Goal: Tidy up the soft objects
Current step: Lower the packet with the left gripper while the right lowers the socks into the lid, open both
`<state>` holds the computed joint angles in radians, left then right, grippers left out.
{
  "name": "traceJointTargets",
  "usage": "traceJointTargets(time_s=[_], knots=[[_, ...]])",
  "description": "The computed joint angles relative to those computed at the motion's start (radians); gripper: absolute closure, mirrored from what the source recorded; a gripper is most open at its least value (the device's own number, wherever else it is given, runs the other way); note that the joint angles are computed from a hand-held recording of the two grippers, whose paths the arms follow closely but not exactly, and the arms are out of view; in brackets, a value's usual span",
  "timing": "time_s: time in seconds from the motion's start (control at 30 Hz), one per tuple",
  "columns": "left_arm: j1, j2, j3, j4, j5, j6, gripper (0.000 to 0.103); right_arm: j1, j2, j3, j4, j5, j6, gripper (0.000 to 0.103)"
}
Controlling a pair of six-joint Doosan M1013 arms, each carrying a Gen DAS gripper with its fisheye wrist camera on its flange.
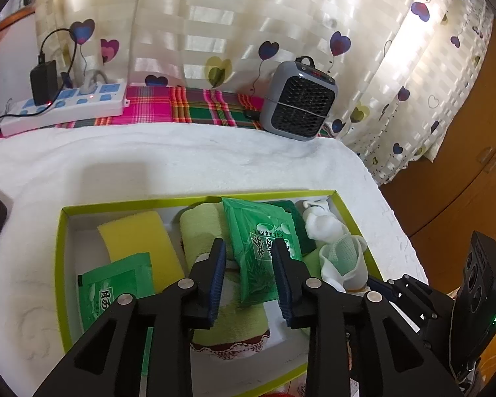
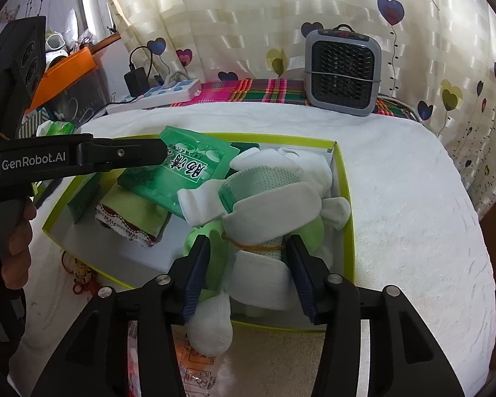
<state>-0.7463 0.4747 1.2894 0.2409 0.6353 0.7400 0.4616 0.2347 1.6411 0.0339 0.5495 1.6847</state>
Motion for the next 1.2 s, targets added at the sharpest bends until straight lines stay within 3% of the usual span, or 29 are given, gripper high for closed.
traceJointTargets(time_s=[0.5, 1.0, 1.2], knots=[[-0.008, -0.009, 0.009, 0.043, 0.014, -0.024, 0.067, 0.005, -0.011, 0.012, -0.032, -0.020, 0.037, 0.052], [-0.031, -0.027, 0.032, 0.140, 0.058, -0.113, 0.065, 0.014, -0.030, 0.029, -0.079, -0.036, 0.095, 0.052], [-0.052, -0.041, 0.049, 0.237, 0.088, -0.173, 0.064, 0.014, -0.041, 0.043, -0.076, -0.043, 0.115, 0.041]])
